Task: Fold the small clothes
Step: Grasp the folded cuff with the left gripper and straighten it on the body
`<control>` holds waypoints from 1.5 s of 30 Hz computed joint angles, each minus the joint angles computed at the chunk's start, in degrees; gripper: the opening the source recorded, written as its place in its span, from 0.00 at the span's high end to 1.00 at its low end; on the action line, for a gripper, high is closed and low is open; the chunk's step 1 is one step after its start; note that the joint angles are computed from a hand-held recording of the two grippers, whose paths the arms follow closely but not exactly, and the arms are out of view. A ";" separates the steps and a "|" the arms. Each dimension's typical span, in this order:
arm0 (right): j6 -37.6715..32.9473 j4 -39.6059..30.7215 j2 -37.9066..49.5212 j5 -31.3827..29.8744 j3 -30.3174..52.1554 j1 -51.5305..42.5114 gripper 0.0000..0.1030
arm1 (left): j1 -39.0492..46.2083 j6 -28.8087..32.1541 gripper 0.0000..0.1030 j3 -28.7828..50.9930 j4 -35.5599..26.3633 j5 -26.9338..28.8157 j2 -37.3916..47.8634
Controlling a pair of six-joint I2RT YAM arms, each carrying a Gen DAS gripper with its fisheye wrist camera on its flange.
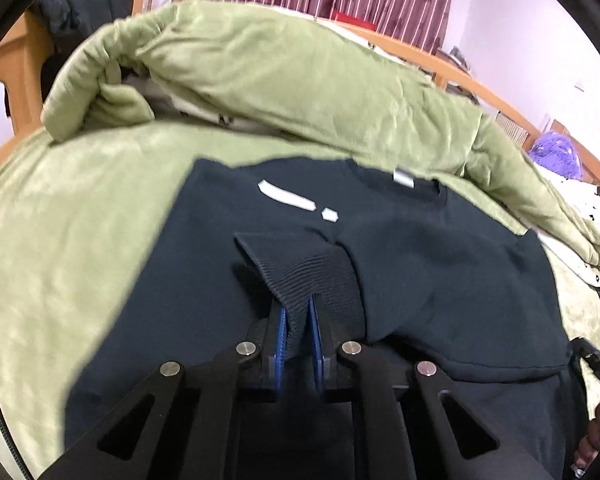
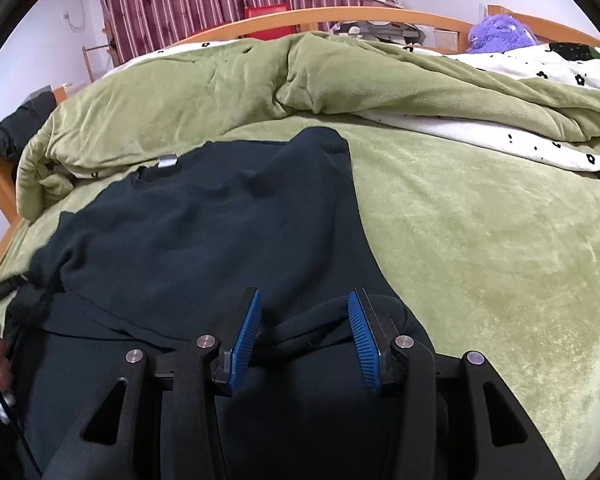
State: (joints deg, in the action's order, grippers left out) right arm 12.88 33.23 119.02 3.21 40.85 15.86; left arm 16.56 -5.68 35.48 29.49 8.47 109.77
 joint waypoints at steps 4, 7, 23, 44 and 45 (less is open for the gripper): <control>0.71 -2.01 1.10 1.41 1.39 -0.16 0.56 | 3.23 3.68 0.89 1.41 -7.49 2.94 -4.70; 0.70 -2.40 1.27 1.86 1.63 -0.36 0.57 | 4.27 5.71 0.85 2.05 -10.16 3.14 -5.17; -1.16 -4.15 3.36 6.81 3.68 1.57 0.56 | 2.11 6.65 0.58 -0.49 -2.51 1.37 1.03; -1.77 -4.69 3.30 7.06 3.46 2.35 0.50 | 3.09 5.83 0.55 -5.20 2.69 -2.48 2.40; -1.68 -4.17 2.70 6.87 2.81 2.55 0.49 | 3.16 5.30 0.55 -6.16 2.91 -2.50 1.41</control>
State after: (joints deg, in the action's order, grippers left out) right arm 11.20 29.06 121.73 10.07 43.66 18.41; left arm 19.72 -0.38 29.33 32.40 5.97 111.18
